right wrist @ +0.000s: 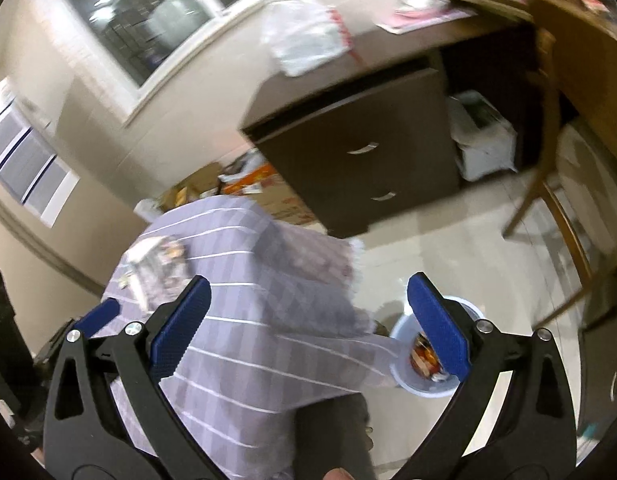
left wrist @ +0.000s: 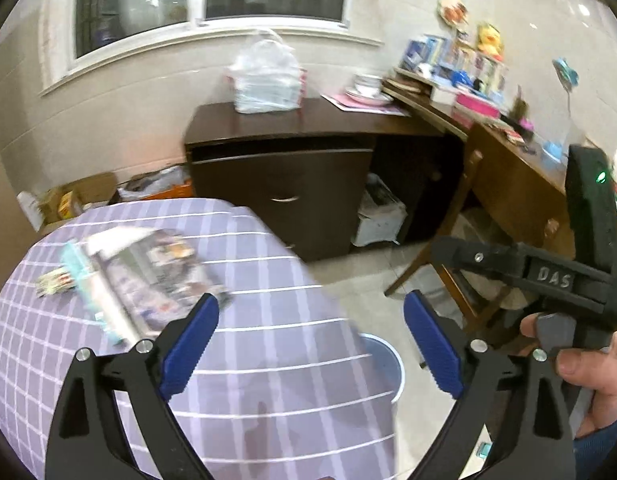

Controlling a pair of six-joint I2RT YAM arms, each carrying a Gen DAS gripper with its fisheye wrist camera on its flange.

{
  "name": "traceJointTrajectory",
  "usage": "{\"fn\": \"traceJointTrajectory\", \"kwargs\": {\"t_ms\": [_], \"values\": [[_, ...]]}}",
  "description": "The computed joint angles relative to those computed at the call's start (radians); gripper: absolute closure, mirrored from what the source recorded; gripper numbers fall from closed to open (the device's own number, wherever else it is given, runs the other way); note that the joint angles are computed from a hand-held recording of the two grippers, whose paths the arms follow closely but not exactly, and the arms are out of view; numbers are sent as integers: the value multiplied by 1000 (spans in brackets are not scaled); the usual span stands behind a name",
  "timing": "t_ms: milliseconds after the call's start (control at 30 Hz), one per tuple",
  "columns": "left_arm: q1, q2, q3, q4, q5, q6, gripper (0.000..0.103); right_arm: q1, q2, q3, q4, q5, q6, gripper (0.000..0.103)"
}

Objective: Collect trash
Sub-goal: 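Move both empty tools back over the table trash, then grasp the teal strip package with the right tool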

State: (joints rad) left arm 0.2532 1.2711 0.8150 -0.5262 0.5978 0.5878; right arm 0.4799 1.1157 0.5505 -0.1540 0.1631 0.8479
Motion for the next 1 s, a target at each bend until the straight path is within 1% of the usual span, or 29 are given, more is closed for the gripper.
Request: {"fn": "traceJointTrajectory", "kwargs": {"t_ms": [100,167,367,500,633,667,767,800,867,933,1000], "values": [[119,45,46,-35,51,55,11,98,109,126,-5,44,-12,6],[188,80,78,-52,78,83,9,148,191,217,-13,61,-26,6],[400,236,212,-95,144,162,8,259,475,531,-68,77,-94,6],[499,365,314,-94,147,172,8,299,658,753,-123,62,-170,6],[555,502,430,-84,114,159,8,315,844,980,-185,28,-248,6],[562,524,448,-79,109,158,8,322,918,1076,-226,21,-281,6],[592,588,501,-72,102,156,8,334,1072,1288,-317,11,-343,7],[600,608,521,-73,99,152,8,339,1116,1349,-340,12,-362,9],[609,646,561,-73,92,136,8,346,1230,1515,-420,14,-410,20],[616,676,591,-79,88,130,8,346,1334,1667,-489,17,-445,26],[621,712,630,-83,85,126,8,343,1442,1833,-583,46,-473,32]]}}
